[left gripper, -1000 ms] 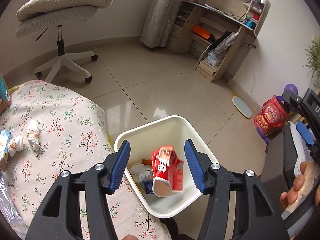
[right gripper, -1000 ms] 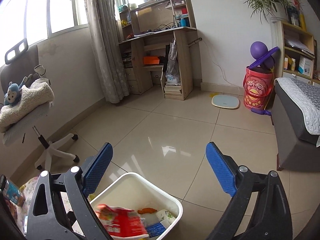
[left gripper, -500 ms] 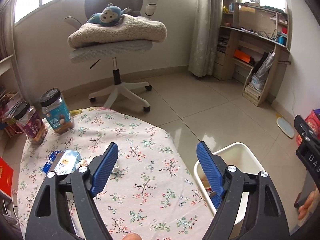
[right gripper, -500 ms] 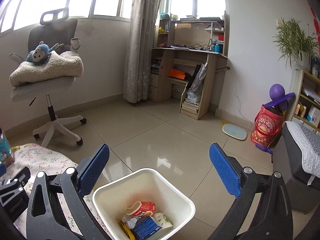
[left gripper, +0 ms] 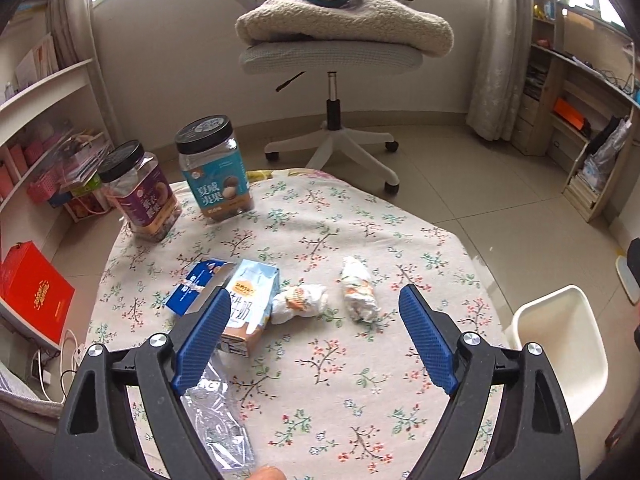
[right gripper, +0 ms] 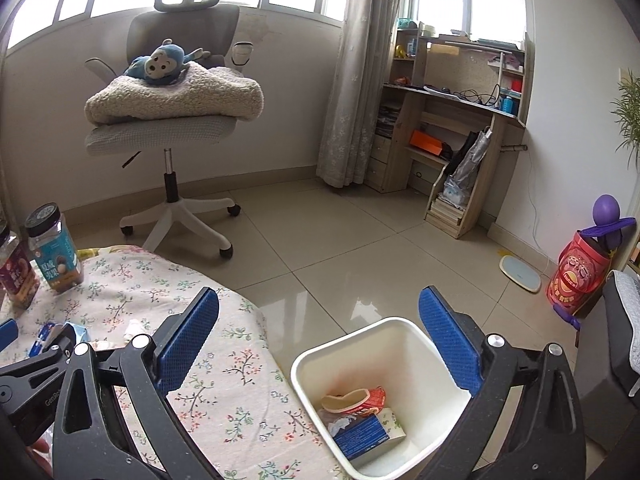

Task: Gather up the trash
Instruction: 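Move both tools back over the table, then grasp the white-and-blue milk carton with the left gripper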

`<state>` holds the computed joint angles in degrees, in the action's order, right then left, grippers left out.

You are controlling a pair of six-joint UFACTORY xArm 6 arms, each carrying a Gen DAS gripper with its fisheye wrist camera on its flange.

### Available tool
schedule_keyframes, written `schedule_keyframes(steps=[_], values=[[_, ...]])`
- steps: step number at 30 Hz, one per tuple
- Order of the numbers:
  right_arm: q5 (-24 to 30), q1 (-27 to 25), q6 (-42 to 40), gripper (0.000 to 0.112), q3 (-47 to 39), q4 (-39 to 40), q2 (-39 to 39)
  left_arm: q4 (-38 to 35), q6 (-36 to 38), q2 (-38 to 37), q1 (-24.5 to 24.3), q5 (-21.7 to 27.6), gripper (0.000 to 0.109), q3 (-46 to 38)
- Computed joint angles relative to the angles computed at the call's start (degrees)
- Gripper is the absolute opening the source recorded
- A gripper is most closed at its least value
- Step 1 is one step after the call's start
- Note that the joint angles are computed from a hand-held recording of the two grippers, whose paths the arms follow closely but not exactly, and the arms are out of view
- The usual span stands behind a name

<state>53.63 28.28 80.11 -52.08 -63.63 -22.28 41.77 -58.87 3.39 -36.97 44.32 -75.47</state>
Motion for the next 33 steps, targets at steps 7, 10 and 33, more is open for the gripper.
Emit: schedule_keyframes(steps=[7,10,33], values=[[-1.2,1.8,-2.1,0.096,-3.5,1.8,4.4,-7.6,14.2,7.4,5.1,10.1,0.085,-6.1],[-2.1,1.2,-3.8,0.096,-4.2,4.1,5.5,-8.5,16.8,11.1,6.6,13.2,0.085,-8.1],[-10.9,3.1,-16.7,0.096,-12.8,26.1,18.2,-19.0,26.6,-4.1,14.2,-2.0,0.012,8.1]])
